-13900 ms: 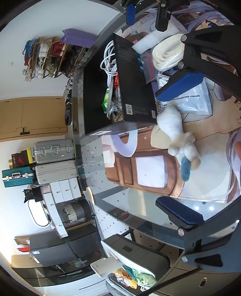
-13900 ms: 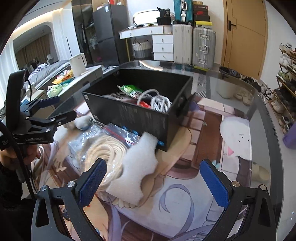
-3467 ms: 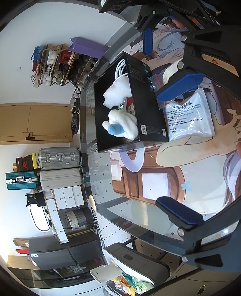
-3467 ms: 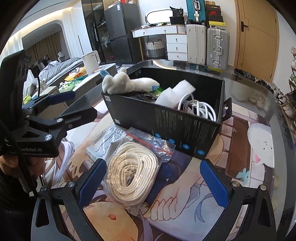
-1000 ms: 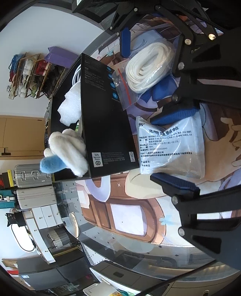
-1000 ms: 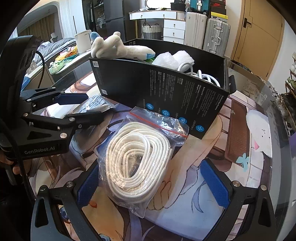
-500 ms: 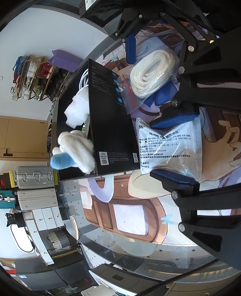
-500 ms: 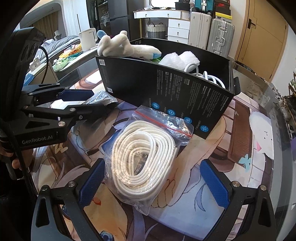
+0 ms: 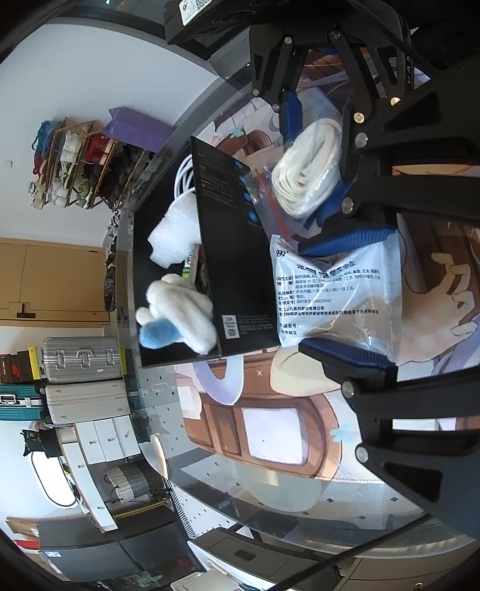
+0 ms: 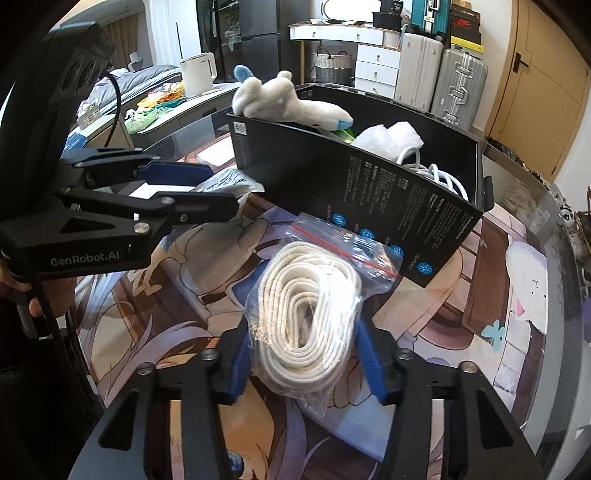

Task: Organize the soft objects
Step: 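Lift the white packet and bagged rope and carry them over the black box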

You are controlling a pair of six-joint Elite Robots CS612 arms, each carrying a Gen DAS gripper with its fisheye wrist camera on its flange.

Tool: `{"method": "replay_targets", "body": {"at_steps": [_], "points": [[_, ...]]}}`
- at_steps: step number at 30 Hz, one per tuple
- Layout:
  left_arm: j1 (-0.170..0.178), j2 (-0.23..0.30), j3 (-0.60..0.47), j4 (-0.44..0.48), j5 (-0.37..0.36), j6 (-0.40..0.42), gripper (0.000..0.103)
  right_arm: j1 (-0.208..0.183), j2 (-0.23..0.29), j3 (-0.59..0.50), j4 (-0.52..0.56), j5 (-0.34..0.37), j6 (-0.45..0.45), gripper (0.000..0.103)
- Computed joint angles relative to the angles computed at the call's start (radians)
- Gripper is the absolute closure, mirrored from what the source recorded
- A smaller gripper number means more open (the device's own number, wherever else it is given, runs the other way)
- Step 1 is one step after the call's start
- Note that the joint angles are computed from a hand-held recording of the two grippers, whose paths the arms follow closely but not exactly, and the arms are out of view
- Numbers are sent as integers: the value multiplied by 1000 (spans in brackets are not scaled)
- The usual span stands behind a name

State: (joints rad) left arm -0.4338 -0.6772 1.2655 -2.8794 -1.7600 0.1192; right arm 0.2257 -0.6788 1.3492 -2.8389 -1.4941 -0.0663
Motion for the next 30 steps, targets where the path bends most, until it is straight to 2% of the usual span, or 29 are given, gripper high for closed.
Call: {"method": "replay_targets", "body": {"at_steps": [7, 14, 16, 20, 25, 27, 29, 30], "points": [[1, -8, 9, -26, -13, -2, 59, 0, -10, 13, -22, 16, -18, 61], [4, -19, 23, -65, -21, -12, 59, -4, -34, 48, -123, 34, -6, 61], [5, -23, 28, -75, -24, -13, 63, -6, -38, 53, -139, 43, -3, 61], [7, -30, 35, -97, -32, -17, 64, -7, -44, 61, -161, 51, 6, 61], [8, -31, 29, -67, -32, -5, 64, -10, -52, 70, -165, 53, 3, 61], [8, -30, 24, -39, -32, 7, 61, -10, -53, 72, -165, 50, 4, 61], [5, -27, 18, -10, -21, 9, 52, -10, -55, 73, -164, 48, 7, 61], [5, -24, 15, -2, -15, -2, 42, -12, -57, 78, -165, 48, 7, 61]]}}
